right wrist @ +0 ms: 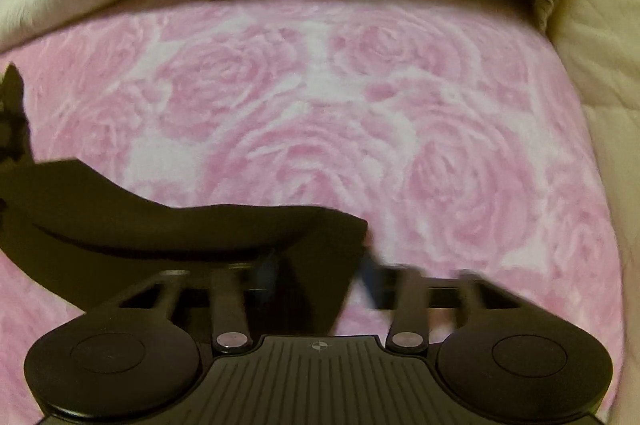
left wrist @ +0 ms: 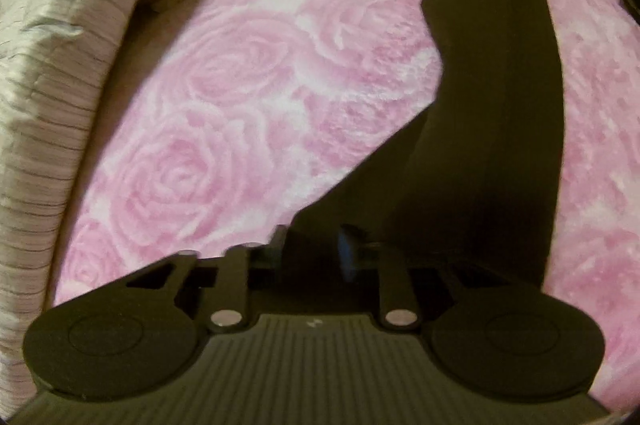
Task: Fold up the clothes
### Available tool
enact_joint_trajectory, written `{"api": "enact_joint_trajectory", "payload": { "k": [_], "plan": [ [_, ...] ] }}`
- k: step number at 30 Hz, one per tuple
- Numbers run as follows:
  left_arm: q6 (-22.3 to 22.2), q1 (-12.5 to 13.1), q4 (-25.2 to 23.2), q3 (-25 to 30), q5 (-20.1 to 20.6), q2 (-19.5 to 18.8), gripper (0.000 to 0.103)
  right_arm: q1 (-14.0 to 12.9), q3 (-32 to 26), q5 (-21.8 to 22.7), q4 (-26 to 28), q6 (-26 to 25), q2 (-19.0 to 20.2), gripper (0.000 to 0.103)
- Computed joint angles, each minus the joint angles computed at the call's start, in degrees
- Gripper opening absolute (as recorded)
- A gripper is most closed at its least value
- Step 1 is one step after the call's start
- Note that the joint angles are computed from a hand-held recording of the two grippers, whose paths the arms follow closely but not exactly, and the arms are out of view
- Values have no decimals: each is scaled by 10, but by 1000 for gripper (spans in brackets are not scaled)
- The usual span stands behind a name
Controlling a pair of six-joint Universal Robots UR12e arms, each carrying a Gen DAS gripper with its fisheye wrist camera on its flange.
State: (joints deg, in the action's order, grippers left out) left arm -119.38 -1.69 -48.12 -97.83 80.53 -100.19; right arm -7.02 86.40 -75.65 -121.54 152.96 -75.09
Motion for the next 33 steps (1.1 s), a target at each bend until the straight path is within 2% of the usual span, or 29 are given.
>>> {"api": "enact_joint_trajectory", "payload": {
  "k": [1,3,4,6,8,9,11,14,18,21,25,28,30,33],
  "plan": [
    [-13,1,4,2,-3,0,1,1,-3,-2,8,-2,-1,7],
    [-87,10,68,-1,-18,1,1,1,-5,-7,10,-4,-5,6],
    [-125,12,97,0,-13,-2,1,0,-3,-9,-1,-2,-9,6],
    [-170,12,111,9,9,-12,1,-3,1,-9,-19,8,-15,7],
    [-164,7,90,16,36,-21,11,-3,-1,-11,-23,10,-11,9],
    [-163,4,89,15,46,-22,14,3,-6,-33,-16,4,-6,14],
    [-184,5,99,5,44,-18,27,19,-16,-90,-2,-5,3,25],
    [-226,19,114,-15,6,5,33,30,-9,-120,-18,-12,-4,33],
    [-302,39,122,-61,5,59,34,48,-4,-162,-39,-26,-17,36],
    [-355,55,95,-106,19,113,35,61,6,-163,-72,-51,-35,37],
    [-393,82,30,-167,56,199,35,75,21,-95,-93,-43,-67,39],
    [-405,114,-41,-203,88,266,35,88,33,-47,-72,-21,-92,41],
    [-395,141,-83,-220,107,306,35,99,44,-16,-42,-5,-109,41],
    [-367,205,-135,-242,131,367,35,120,62,17,15,-3,-134,42]
  ]
}}
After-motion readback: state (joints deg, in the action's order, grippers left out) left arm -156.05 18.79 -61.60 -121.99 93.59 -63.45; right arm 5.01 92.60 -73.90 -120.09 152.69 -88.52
